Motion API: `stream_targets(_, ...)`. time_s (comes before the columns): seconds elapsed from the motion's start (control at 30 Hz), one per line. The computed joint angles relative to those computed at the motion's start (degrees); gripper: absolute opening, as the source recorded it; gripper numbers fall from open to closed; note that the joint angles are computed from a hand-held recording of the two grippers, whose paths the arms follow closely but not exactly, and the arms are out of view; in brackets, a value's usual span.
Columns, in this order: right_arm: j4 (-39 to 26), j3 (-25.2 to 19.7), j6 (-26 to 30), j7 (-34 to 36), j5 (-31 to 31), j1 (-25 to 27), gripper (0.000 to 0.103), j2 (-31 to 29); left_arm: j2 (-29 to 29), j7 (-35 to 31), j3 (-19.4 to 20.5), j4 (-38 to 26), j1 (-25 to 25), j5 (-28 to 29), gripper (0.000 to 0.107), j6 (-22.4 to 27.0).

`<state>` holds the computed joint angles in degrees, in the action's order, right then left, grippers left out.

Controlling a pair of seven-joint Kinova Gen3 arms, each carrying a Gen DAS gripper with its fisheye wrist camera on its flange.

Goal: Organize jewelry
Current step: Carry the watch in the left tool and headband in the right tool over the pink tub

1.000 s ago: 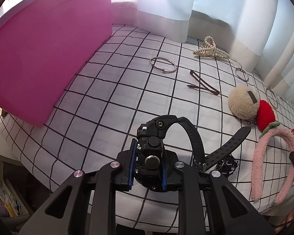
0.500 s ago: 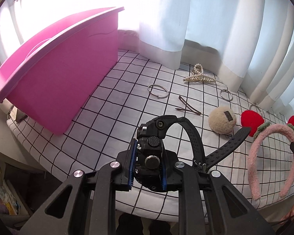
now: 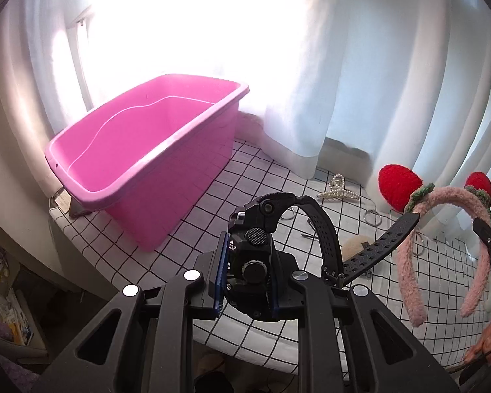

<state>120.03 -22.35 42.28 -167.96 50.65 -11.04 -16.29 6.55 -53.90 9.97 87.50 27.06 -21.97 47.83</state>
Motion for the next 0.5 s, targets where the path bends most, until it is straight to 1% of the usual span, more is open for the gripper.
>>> stream_targets(0.1, -3.11, 0.50, -2.75, 0.72, 1.65, -0.49, 0.015, 2.58, -1.11, -0.38, -0.96, -1.20, -1.52, -0.21, 0.020, 0.81)
stream_targets(0.2, -7.31, 0.50, -3.94, 0.23, 4.73, -1.87, 0.015, 6.35, -1.56, -1.45, -1.78, -2.47, -3.71, -0.61, 0.020, 0.72)
stream_targets(0.3, -13.12, 1.14, -3.73, 0.86, 7.28, -4.57, 0.015, 10.95, -0.90, -3.54, -2.79, -4.59, -6.37, 0.05, 0.020, 0.74)
stream_targets(0.37, -17.50, 2.02, -3.73, 2.26, 8.40, -6.42, 0.015, 14.22, -0.07, -5.86, -3.63, -6.49, -8.45, 1.53, 0.020, 0.66)
stream_targets(0.5, -27.00, 4.15, -3.53, 6.34, 8.64, -10.07, 0.015, 21.43, 2.33, -9.60, -5.43, -9.99, -11.85, 3.27, 0.020, 0.33)
